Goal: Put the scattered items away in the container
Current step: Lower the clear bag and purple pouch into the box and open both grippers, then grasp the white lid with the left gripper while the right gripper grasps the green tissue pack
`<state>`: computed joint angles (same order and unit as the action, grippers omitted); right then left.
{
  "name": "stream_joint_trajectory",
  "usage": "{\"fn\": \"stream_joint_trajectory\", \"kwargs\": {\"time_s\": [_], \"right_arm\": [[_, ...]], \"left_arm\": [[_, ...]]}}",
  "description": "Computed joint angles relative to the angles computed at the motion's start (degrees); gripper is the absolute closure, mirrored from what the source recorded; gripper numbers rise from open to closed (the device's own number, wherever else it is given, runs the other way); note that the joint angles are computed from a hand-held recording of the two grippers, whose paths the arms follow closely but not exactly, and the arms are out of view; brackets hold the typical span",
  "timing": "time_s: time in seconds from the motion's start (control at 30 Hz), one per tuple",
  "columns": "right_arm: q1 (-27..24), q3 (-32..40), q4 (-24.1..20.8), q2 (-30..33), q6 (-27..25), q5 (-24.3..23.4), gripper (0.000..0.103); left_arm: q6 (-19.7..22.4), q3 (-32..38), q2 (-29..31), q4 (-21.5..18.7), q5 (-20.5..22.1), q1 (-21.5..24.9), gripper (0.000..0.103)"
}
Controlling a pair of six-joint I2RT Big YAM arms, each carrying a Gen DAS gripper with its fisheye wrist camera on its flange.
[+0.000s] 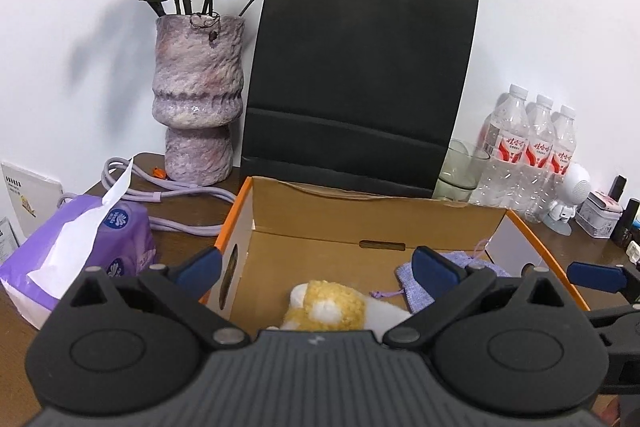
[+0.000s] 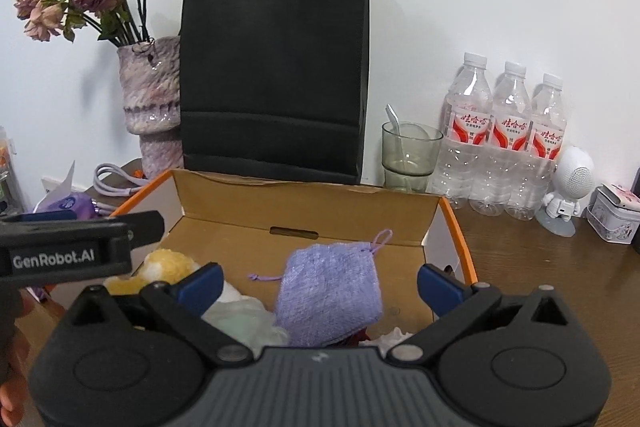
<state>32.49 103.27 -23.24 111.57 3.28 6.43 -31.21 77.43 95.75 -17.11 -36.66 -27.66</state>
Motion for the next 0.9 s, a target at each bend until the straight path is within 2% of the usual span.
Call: {"fn": "stream_joint_trajectory", "kwargs": {"time_s": [0.23,0.43,0.6,0.9], "right_arm": [[-0.03,-0.31,-0.27,-0.43,0.36,-0.08,0.0],[-0.01,-5.47,3.46,-4.69,1.19,-0.22,0.0],[0.16,-9.32,3.55,-8.0,0.77,1.15,0.0],[0.63,-20.82,5.4,-16.5,-1.69,2.49,0.0]], "left_arm": [[1.09,-1.77,-1.91,2.59,-0.71,-0.55,0.0],[1.86,-5.29,-6.15,4.59,-1.68,-1.97,0.0],[0.2,-7.38,-9.05,2.99,-3.13,-3.38,0.0],[-1.45,-13.0,-14.45,-1.28,-6.21,-7.13,0.0]]}}
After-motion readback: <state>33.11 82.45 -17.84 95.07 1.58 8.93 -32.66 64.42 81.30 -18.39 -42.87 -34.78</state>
